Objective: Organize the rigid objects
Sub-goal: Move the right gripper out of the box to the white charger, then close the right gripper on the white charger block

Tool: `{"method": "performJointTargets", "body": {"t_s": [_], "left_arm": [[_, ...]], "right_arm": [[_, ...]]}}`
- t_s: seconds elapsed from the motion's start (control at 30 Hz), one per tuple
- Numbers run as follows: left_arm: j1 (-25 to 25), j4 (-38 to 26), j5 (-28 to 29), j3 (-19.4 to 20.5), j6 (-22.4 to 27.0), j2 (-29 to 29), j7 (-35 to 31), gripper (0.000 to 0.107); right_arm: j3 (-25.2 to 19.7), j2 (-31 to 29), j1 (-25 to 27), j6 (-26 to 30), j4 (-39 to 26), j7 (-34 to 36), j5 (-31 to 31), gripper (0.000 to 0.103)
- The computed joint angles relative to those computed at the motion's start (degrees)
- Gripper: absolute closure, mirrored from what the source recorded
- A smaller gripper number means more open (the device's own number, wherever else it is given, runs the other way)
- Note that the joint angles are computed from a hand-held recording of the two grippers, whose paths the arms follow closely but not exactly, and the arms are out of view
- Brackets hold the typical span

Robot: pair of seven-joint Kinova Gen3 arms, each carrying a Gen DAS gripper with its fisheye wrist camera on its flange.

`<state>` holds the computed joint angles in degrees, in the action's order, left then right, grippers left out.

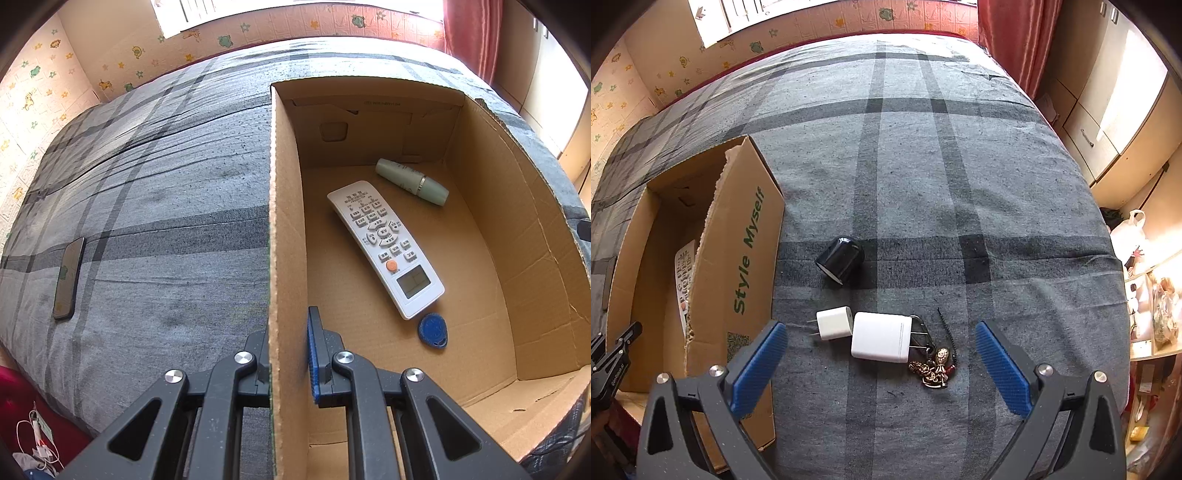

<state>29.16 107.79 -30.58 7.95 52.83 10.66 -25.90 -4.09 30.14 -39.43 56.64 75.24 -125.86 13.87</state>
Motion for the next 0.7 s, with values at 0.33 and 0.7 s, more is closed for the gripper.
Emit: {"method": "performJointTargets", "body": {"t_s": [0.33, 0.7], "left_arm": [[-0.1, 0.1, 0.1, 0.0, -0.1, 0.0, -0.1, 0.094], [0.0, 0.0, 0.0, 0.0, 0.1, 0.1, 0.0, 0.094]], "right_arm": [[0.4, 2.6, 0.0, -3.5, 3.4, -0.3, 0.4, 0.000], [0.6, 4.8, 0.1, -3.9, 3.9, 0.1, -0.3, 0.001]]}}
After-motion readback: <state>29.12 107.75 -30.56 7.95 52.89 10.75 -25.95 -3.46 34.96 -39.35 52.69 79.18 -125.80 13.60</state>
